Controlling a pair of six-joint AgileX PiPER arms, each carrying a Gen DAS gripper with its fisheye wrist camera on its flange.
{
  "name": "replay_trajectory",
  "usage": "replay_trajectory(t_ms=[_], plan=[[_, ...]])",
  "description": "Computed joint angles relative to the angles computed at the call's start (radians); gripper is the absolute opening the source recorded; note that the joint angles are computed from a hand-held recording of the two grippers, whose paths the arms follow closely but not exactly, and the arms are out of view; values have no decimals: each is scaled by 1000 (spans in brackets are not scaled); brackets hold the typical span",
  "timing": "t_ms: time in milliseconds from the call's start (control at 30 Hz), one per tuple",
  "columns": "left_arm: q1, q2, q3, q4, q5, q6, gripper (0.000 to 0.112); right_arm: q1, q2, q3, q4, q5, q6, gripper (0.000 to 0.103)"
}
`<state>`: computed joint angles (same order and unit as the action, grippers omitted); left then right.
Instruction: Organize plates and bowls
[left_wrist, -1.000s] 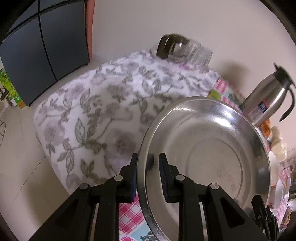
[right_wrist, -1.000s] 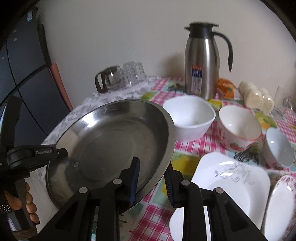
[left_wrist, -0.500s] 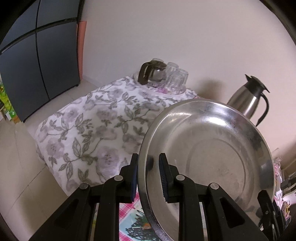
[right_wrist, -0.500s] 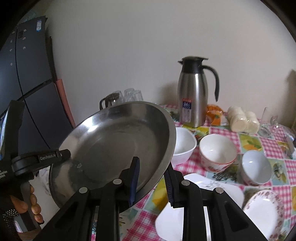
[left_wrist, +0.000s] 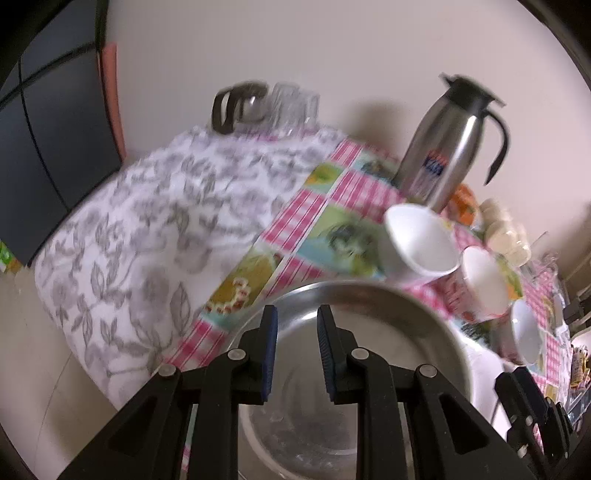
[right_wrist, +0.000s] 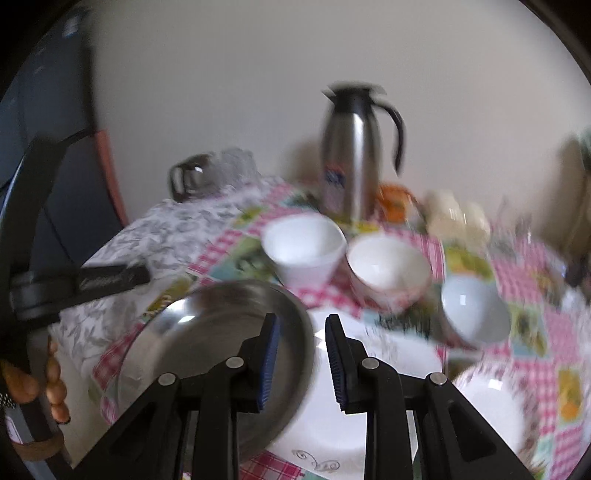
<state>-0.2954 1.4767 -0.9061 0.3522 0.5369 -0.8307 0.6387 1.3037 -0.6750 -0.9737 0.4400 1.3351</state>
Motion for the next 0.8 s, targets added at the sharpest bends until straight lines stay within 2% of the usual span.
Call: replay_trajectory(t_ms=[100,167,233,300,400,500,633,800], plan=[[41,0,14,-1,-5,1,23,-70,29,1,107,-70,-98,28],[82,10,21,-37,-11,34,24,-99,50,3,126,-106,-102,28],[112,35,21,-78,-14,66,36,-143,74,5,259,-158,-213,28],[152,76,15,-152,-16,128,43,-163,92,6,332,-173,-261,31],[194,134,10,-244,-12,201,43,-173,111,10,306,-173,-213,40],[222,171,14,-320,-13,261,43,-186,134,10,338,-190,-230,41],[252,202,28,-458,-25,376,43,-202,174,7,475,-222,-351,41],[257,222,36,-486,-40,386,41,-198,217,-1,551,-241,-422,40]])
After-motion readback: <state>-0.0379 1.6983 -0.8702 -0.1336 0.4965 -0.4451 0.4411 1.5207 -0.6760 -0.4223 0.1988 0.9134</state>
